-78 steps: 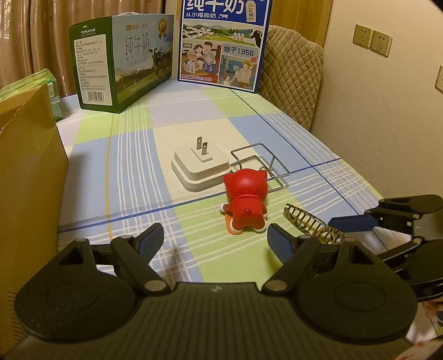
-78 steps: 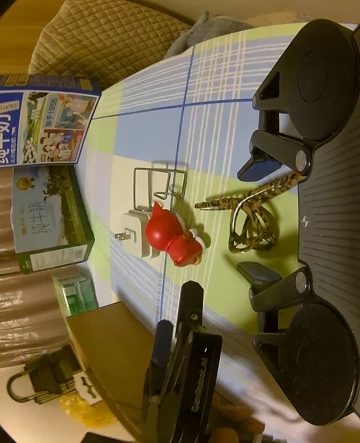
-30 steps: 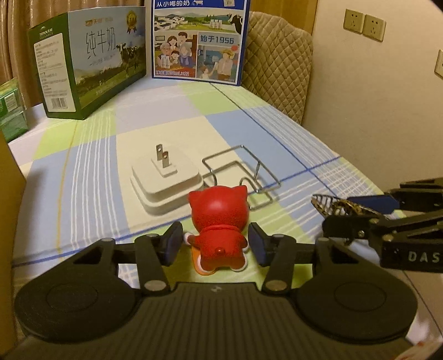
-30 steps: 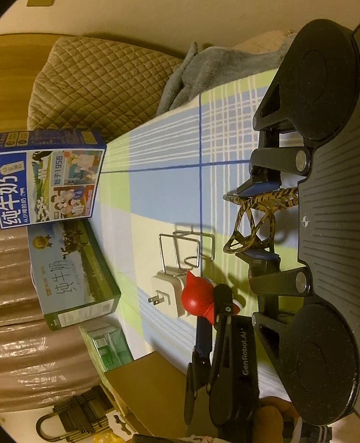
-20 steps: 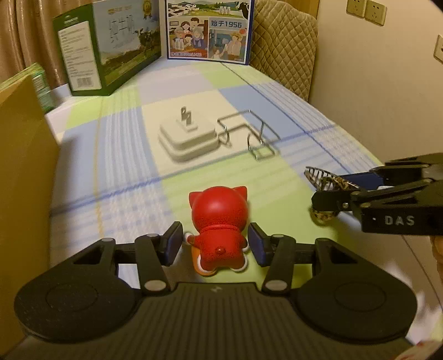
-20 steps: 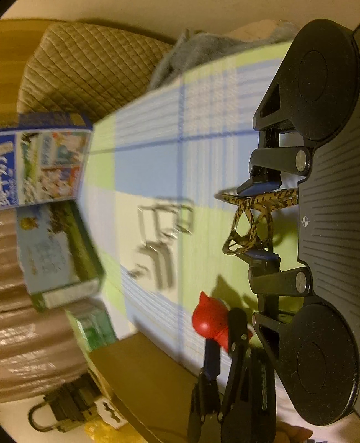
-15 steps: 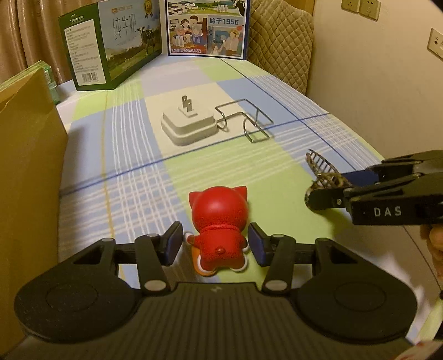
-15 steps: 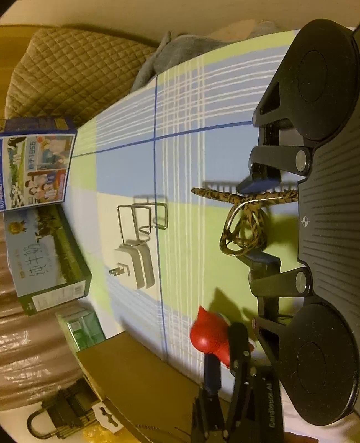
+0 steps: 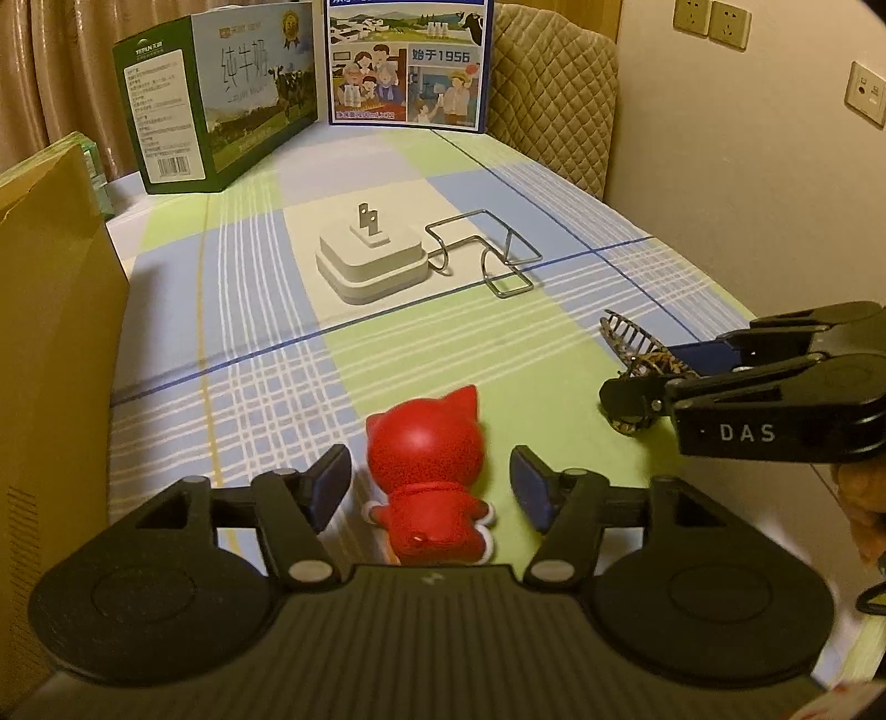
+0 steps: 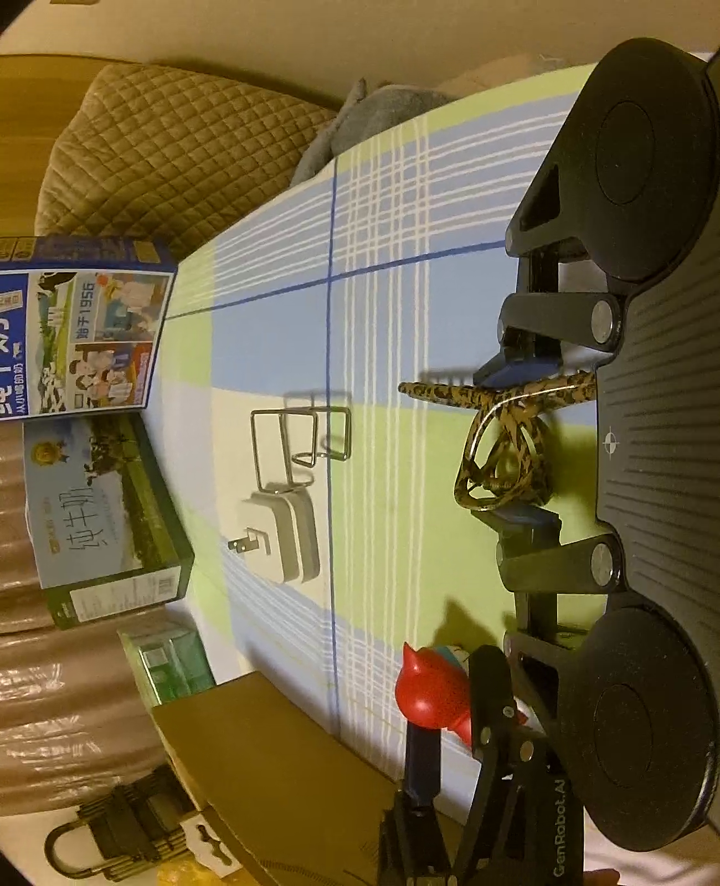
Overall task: Organize rigid objects
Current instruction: 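Lift and carry the figurine and spring toward the cardboard box with both tools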
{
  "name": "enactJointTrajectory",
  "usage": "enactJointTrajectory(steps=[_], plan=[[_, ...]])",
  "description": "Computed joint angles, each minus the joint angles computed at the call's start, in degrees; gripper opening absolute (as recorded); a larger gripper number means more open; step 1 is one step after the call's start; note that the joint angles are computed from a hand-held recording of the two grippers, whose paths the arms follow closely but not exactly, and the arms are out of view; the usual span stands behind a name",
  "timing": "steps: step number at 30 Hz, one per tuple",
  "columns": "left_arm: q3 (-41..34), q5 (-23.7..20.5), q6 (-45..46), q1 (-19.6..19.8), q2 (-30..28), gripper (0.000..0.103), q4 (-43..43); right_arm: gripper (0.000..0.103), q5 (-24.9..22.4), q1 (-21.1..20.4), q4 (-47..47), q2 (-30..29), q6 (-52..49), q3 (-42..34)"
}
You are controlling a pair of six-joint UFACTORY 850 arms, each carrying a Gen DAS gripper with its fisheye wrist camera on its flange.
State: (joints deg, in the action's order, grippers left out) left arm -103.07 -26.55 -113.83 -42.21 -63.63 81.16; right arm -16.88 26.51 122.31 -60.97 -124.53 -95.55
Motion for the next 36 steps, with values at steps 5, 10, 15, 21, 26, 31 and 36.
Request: enactJointTrajectory(steps=[5, 10, 15, 21, 26, 31, 36], plan=[[-0.3, 1.2, 0.2, 0.5, -0.2, 0.058, -1.1, 0.037, -0.9, -0.1, 1.2, 0.5, -1.4, 0.7], [-0.9, 1.9, 2.5, 0.8, -0.6, 0.042, -4.2, 0.036, -1.0, -0.2, 0.9, 0.6, -0.3, 0.5], [-1.2, 1.3, 2.7, 0.5, -0.8, 0.04, -4.7, 0.037, -1.0, -0.4, -2.1, 0.5, 2.8, 0.5], [-0.8, 1.8, 1.1, 0.5, -0.5, 0.039, -3.9, 0.038, -0.2, -0.5, -2.6, 0.3, 2.9, 0.3], [0.1, 1.9, -2.3, 0.1, 0.2, 0.039, -0.3, 0.037, -0.6, -0.5, -1.4, 0.7, 2.9, 0.7], [1.5, 1.5, -6.4, -0.4, 1.6, 0.039, 4.0, 0.036, -3.5, -0.2, 11.0, 2.6, -10.3, 3.5], [2.6, 1.1, -7.9, -0.7, 2.9, 0.039, 5.7, 0.036, -7.2, -0.4, 13.8, 4.4, -10.0, 5.8]])
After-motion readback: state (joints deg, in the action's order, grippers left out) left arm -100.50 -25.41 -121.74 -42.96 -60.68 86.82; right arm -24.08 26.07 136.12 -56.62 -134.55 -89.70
